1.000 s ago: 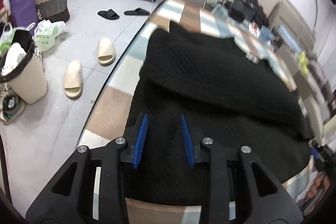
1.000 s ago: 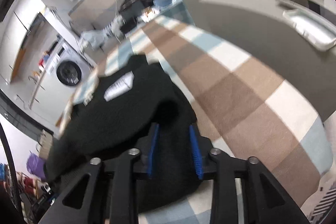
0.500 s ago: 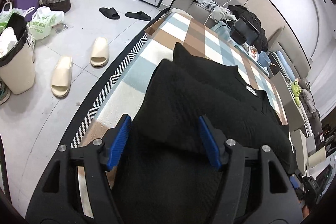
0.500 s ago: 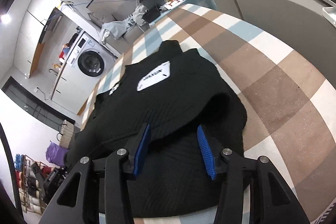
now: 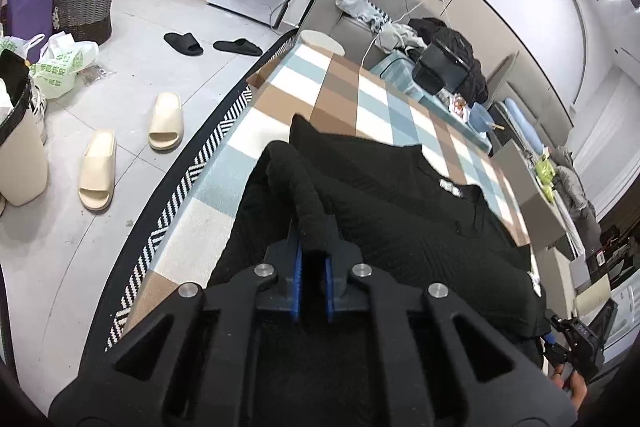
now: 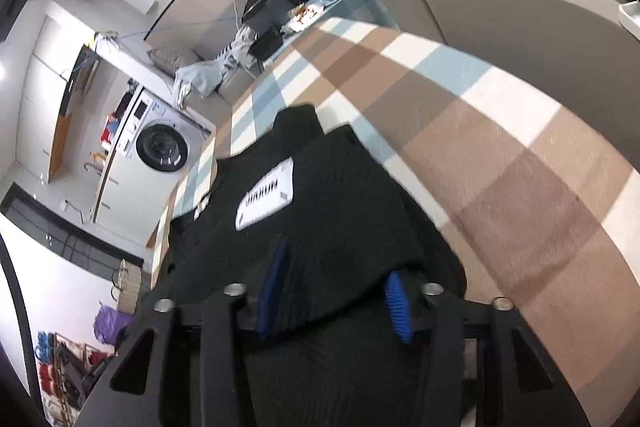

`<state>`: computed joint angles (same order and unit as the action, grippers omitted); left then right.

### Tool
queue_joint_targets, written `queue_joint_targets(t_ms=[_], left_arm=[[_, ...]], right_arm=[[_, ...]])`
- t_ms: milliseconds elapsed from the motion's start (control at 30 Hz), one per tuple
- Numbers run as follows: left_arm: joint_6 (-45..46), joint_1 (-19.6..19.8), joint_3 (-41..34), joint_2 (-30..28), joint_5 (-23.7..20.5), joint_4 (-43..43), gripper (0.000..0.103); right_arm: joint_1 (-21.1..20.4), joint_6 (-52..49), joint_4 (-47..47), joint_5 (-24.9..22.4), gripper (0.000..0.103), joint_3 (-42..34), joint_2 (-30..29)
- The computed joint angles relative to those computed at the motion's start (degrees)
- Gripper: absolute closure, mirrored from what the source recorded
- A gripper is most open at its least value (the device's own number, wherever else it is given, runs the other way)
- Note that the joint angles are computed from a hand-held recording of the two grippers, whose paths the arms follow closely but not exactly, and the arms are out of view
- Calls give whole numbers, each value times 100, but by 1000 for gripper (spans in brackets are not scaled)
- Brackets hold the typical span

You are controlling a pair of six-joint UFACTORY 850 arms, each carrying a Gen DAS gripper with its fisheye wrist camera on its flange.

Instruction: Fold small clothes

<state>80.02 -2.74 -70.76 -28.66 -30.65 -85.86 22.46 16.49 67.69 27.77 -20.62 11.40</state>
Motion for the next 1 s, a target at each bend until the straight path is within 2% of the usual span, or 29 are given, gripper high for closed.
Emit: queue_joint_targets(t_ms=[33, 100, 233, 467, 500, 533, 567, 600, 667, 733, 767, 867, 933, 1000], left_arm=[[19, 11, -16, 17, -35, -31, 97], [72, 21, -41, 40, -96, -94, 98], [-165, 33, -285, -36, -298, 57, 98], [-892, -227, -1452, -645, -152, 520, 97], [-1191, -261, -1742, -823, -192, 738, 96], [-1426, -279, -1947, -950, -229, 883, 96], [-1851, -291, -2256, -1161, -319, 1157, 84], [-2260, -310, -2533, -1337, -398, 1486, 66], [-3103, -326, -2946, -1606, -479, 2110, 54], [-3163, -298, -2937, -1614, -425, 2074, 53], [-3103, -289, -2873, -1574, -382, 2059, 50], [-2920, -275, -2616, -1442, -355, 1946, 49], [-2918, -304, -2436, -1352, -342, 2081, 49], [-2762, -343, -2252, -1293, -370, 2031, 49]], right_arm=[[-96, 233, -199, -17, 84, 1, -24], [-214, 328, -290, 84, 98, -33, -67], [-487, -378, -90, 133, 100, -371, -146], [-1205, -925, -29, 102, 100, -1434, -819], [-1356, -818, -131, 15, 98, -1620, -1021], [-1526, -569, -397, -161, 90, -1768, -1201], [-1635, -345, -575, -291, 82, -1853, -1322], [-1754, 117, -909, -439, 70, -1913, -1431], [-1799, 755, -1403, -423, 70, -1871, -1431], [-1695, 720, -1543, -290, 64, -1775, -1285], [-1645, 770, -1664, -244, 63, -1717, -1200], [-1428, 937, -2039, -3, 61, -1466, -839], [-1227, 668, -1928, 189, 59, -1330, -601], [-1033, 181, -1433, 233, 54, -1287, -465]])
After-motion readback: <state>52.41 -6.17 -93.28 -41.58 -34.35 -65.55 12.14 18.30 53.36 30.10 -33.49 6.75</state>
